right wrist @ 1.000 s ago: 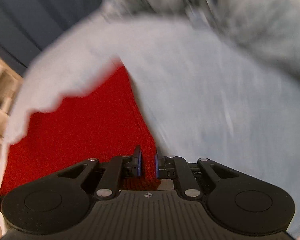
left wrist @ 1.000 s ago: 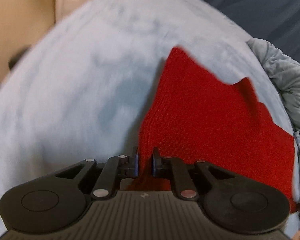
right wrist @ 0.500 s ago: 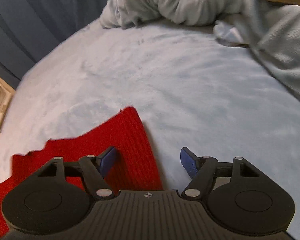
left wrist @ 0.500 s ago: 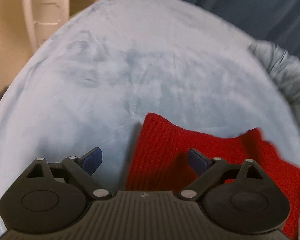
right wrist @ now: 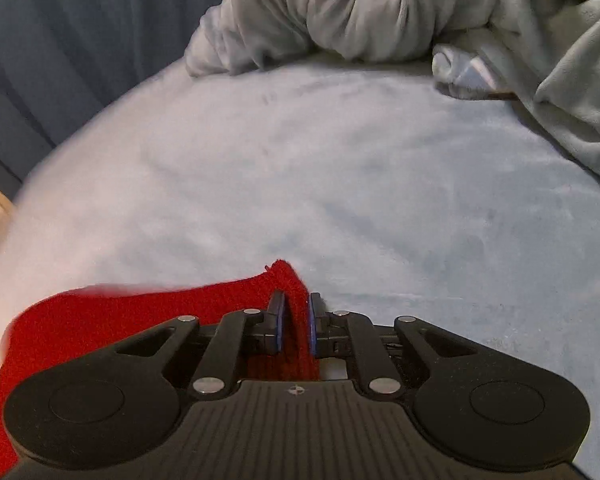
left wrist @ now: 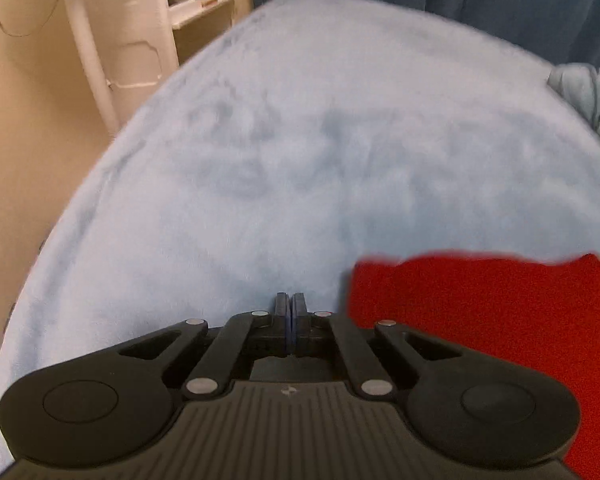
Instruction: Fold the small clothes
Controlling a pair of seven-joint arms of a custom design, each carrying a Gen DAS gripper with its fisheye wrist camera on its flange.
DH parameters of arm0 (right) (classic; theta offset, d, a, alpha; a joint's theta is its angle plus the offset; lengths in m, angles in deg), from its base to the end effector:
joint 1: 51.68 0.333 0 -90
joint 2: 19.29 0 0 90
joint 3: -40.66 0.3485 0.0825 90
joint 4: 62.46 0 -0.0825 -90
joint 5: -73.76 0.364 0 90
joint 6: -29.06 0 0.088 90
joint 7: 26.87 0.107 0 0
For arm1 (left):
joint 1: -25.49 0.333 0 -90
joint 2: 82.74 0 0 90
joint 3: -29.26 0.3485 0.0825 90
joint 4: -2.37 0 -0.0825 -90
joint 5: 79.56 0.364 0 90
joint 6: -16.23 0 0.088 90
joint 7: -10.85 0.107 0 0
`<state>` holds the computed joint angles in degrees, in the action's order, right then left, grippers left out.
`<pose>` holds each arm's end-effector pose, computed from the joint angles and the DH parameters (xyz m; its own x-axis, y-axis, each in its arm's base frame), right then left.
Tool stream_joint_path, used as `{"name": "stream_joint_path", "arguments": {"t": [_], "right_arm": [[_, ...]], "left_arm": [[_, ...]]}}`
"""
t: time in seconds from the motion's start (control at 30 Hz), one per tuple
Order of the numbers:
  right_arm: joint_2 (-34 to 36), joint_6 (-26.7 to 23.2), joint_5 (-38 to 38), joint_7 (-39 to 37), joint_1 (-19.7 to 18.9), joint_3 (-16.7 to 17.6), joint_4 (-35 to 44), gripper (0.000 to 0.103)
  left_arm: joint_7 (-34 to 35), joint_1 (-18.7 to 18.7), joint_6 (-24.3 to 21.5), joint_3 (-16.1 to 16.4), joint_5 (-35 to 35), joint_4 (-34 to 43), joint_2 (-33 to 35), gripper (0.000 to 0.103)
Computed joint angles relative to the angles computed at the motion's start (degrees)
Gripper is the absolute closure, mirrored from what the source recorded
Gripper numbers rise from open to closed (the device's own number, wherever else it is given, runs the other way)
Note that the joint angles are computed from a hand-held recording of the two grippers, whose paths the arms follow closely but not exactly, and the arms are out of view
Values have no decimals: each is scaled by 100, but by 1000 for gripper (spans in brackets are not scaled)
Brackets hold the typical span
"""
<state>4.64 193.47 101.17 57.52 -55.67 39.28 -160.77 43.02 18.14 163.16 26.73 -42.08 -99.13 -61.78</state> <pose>0.6972 -0.0886 0.4685 -0.2619 -0.9099 -0.3218 -0.6693 0.4115 -0.6187 0.6648 -0.1216 0.4399 0.3663 -0.9299 -0.0326 -0.7703 -0.2834 -0.5713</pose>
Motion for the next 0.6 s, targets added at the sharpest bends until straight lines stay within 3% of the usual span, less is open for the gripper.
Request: {"name": "stream_joint_path", "arguments": {"t": [0.07, 0.1, 0.13, 0.17, 0.2, 0.23, 0.3, 0.37, 0.43, 0.5, 0.57, 0.6], "right_arm": [[-25, 281, 3, -26, 36, 2, -131, 81], [-71, 265, 83, -10, -15, 39, -166, 63], [-116, 174, 73, 67, -13, -11, -178, 48], [-186, 82, -15, 212, 33, -134, -224, 39], [-301, 32, -53, 399, 61, -237, -317, 38], [-416, 56, -111, 653, 129, -346, -419, 38], [-882, 446, -337, 1210, 315, -618, -1007, 37], [-1547, 560, -188, 804, 137, -405, -1682, 33], [-2274, 577, 711, -690, -81, -7, -2396, 31], [-2929, 650, 1339, -2083, 223, -57, -3113, 30], [-3295, 646, 1412, -2653, 584, -238, -3581, 30], [-3375, 477, 1270, -2491, 592, -250, -3694, 30]], "left_arm": [[-169, -7, 266, 67, 176, -182, -84, 101], [-105, 34, 352, 41, 164, -275, -154, 94], [-56, 77, 414, 22, 131, -384, -241, 77], [-103, 74, 408, 26, 138, -477, -341, 64], [-263, 42, 419, 71, 254, -611, -476, 37], [-618, -69, 416, 156, 593, -790, -675, 17], [-1413, -222, 377, 193, 1419, -1265, -1192, 2], [-1713, -235, 225, 4, 1722, -1702, -1683, 0], [-1730, -216, 38, -257, 1521, -2002, -2051, 0], [-1916, -175, 135, -491, 1471, -2367, -2398, 0], [-2016, -174, 37, -752, 1547, -2546, -2557, 0], [-1895, -194, -13, -838, 1447, -2585, -2557, 0]]}}
